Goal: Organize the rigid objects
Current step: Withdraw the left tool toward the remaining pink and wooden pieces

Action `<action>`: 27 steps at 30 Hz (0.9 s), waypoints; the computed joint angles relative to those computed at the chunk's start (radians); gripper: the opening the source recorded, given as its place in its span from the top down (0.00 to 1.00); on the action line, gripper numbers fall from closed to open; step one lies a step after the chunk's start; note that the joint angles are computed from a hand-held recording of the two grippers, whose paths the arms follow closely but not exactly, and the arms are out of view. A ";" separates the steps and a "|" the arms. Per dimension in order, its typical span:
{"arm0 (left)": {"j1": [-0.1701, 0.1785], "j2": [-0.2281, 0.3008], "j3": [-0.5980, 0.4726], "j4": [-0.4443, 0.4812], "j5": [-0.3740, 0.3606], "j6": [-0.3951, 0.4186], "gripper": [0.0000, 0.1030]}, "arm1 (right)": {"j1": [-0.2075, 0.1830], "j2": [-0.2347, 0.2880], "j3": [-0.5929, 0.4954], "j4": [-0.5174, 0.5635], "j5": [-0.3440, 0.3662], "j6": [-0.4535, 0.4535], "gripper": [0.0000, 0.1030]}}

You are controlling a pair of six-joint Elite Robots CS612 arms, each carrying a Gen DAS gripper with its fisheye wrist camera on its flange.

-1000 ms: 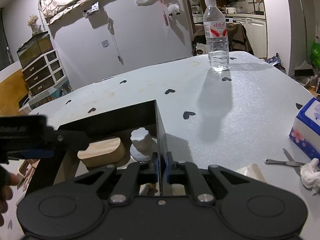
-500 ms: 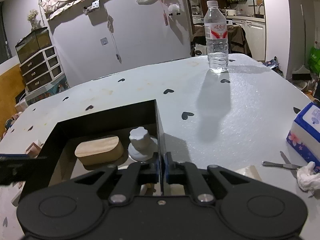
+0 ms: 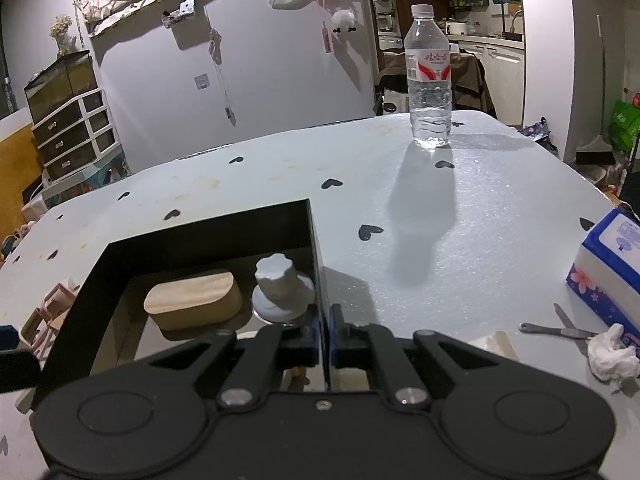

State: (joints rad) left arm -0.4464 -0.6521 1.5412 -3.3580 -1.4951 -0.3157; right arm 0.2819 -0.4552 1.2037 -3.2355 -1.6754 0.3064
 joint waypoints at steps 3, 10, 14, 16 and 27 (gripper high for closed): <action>0.008 -0.003 0.027 -0.045 0.040 -0.017 0.00 | 0.001 0.000 -0.001 0.003 -0.006 0.003 0.95; 0.011 -0.004 0.085 -0.096 0.199 0.001 0.00 | 0.004 0.000 -0.005 0.011 -0.018 0.003 0.95; 0.017 -0.003 0.114 -0.104 0.238 -0.023 0.00 | 0.005 0.000 -0.005 0.010 -0.021 0.006 0.95; 0.020 0.001 0.122 -0.111 0.256 -0.035 0.00 | 0.006 0.001 -0.005 0.011 -0.025 0.005 0.95; 0.037 0.033 0.130 -0.188 0.264 -0.103 0.00 | 0.007 0.001 -0.007 0.015 -0.034 0.011 0.95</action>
State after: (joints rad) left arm -0.4094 -0.6194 1.6710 -3.5459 -1.2307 -0.4192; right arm 0.2893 -0.4541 1.1963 -3.2208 -1.7094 0.3172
